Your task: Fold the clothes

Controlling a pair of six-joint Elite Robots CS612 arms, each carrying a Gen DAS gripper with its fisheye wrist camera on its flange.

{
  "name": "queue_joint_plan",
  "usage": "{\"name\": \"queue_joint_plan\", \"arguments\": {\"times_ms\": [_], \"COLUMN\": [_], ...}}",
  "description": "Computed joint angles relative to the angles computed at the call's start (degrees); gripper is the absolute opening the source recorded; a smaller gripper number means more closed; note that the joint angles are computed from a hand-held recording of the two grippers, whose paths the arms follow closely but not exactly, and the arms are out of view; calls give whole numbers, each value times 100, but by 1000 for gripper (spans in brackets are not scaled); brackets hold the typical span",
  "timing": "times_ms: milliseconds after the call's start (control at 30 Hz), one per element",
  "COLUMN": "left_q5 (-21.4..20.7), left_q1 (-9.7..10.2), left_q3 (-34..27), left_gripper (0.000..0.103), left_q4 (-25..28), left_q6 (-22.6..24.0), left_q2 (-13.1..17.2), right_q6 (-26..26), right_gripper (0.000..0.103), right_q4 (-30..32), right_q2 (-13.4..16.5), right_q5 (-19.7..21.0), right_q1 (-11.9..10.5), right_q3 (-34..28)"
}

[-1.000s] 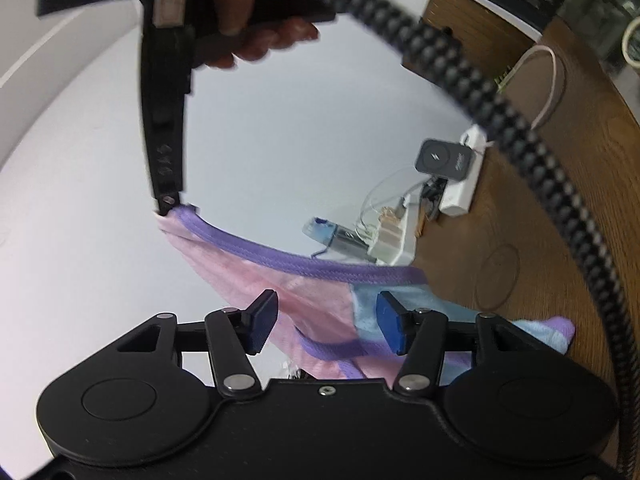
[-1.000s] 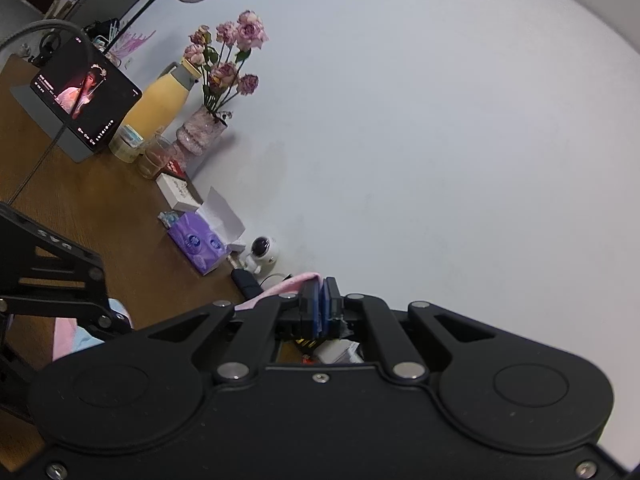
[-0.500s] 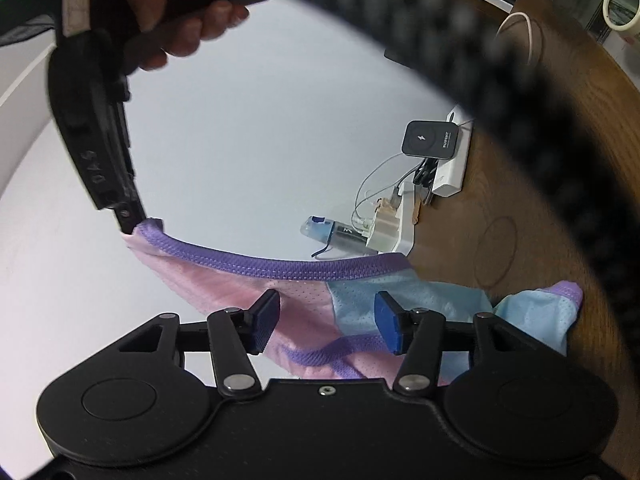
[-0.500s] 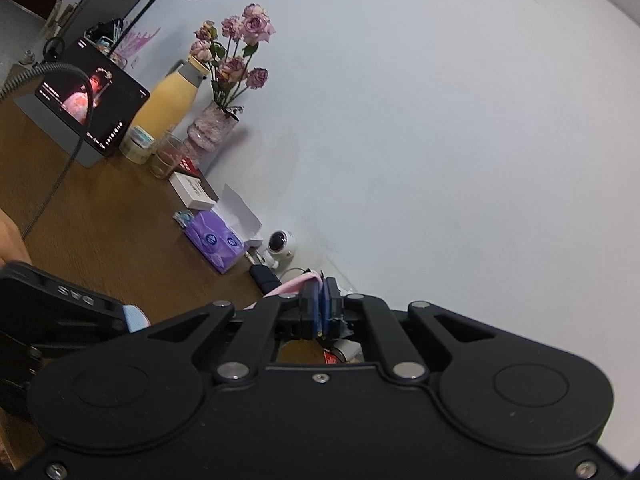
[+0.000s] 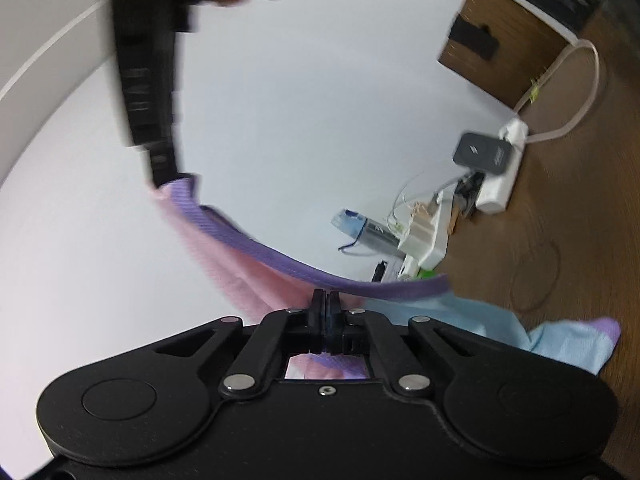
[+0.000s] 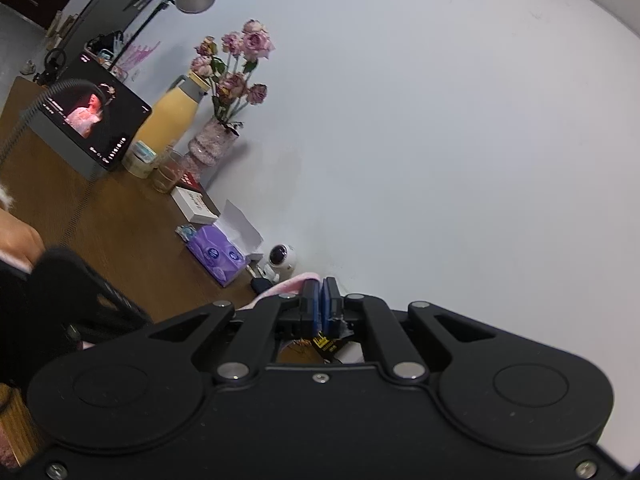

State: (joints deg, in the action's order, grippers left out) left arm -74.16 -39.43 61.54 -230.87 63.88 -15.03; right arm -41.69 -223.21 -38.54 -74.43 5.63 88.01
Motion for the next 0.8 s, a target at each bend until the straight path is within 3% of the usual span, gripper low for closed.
{"name": "queue_joint_plan", "arguments": {"times_ms": [67, 167, 233, 300, 367, 767, 800], "left_q5": [-93, -98, -130, -200, -296, -237, -186], "left_q1": [15, -7, -19, -20, -17, -80, -89], "left_q3": [195, 309, 334, 358, 292, 153, 107], "left_gripper": [1, 5, 25, 81, 94, 91, 87], "left_q4": [84, 25, -84, -279, -624, -422, -375], "left_q6": [18, 507, 748, 635, 573, 745, 718], "left_q2": [-89, -64, -18, 17, 96, 139, 161], "right_q6": [55, 17, -27, -48, -71, -198, -218], "right_gripper": [3, 3, 3, 3, 3, 3, 3], "right_q4": [22, -23, -47, -59, -69, -110, -132], "right_q2": [-2, 0, -19, -29, -46, -121, -128], "right_q5": [-17, 15, 86, 108, 118, 299, 325], "right_q1": [-14, -18, -21, -16, -14, 14, 16], "right_q3": [-9, -4, 23, 34, 51, 174, 193]}}
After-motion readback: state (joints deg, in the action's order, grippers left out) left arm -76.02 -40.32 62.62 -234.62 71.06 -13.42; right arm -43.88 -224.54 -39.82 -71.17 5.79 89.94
